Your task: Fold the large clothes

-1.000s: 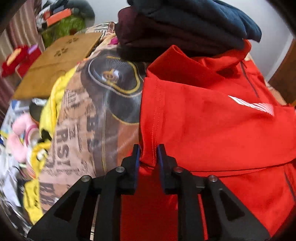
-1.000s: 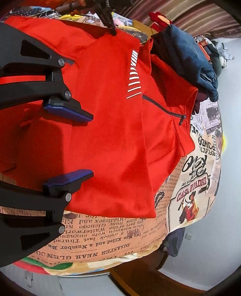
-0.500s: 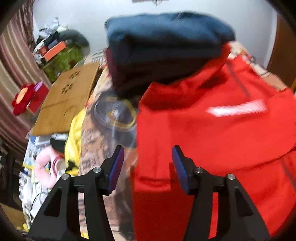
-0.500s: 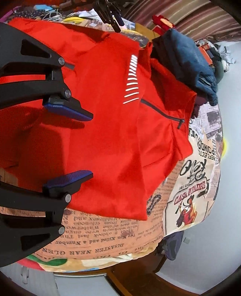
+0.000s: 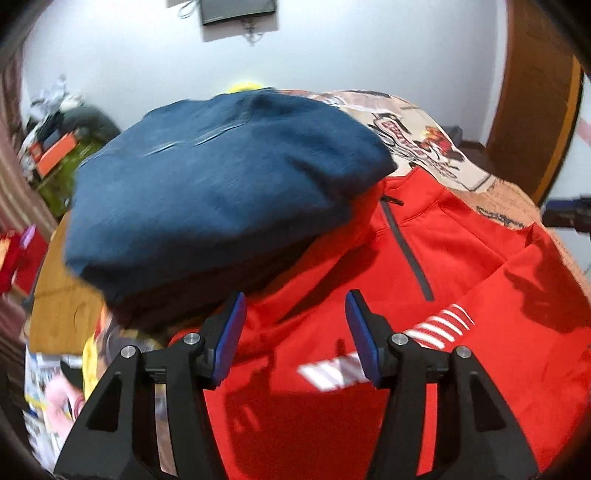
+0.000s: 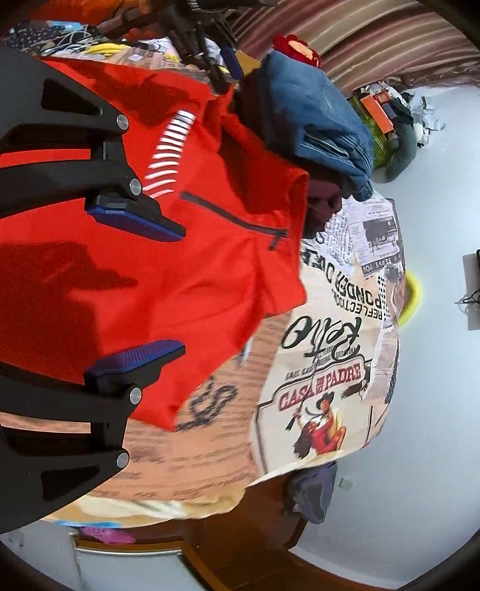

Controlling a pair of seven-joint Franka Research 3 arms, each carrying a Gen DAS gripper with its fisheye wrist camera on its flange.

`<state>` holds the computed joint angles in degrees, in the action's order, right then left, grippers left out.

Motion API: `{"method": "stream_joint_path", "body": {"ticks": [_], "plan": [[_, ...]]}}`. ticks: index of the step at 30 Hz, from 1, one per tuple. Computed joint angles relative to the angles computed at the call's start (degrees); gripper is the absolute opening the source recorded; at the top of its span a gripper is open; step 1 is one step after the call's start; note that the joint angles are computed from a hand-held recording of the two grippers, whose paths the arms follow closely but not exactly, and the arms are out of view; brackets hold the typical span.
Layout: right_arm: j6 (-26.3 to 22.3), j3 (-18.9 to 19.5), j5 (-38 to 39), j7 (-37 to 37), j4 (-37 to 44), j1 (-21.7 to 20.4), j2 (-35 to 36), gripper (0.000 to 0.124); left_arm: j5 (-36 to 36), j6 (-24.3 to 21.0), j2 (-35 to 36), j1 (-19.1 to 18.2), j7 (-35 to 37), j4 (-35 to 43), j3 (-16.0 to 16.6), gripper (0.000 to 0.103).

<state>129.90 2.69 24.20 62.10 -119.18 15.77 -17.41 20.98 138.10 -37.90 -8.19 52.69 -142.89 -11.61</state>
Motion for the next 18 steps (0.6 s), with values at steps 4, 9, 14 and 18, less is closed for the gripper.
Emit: {"method": "stream_joint_path", "body": {"ticks": [4, 9, 14, 18], "plan": [[-2.7, 1.1, -3.2, 1.2, 7.2, 0.1, 7.7, 0.051, 1.4, 1.5, 6.5, 0.4, 2.8, 2.9, 0.3, 0.055], [-4.4, 1.8, -5.8, 3.0, 14.9, 0.6, 16.3, 0.051, 0.4, 4.2, 11.6, 0.6, 5.6, 4.3, 1.7, 0.055], [-5.0, 1.9, -6.5, 5.6, 22.8, 1.2, 24.9, 0.051, -1.4, 8.3, 13.4, 1.2, 7.0, 4.3, 2.6, 0.055], [-7.3, 2.1, -5.0, 9.8, 28.8, 1.2, 30.9, 0.051, -1.3, 11.5, 14.5, 2.2, 5.6, 4.0, 2.2, 0.055]]}}
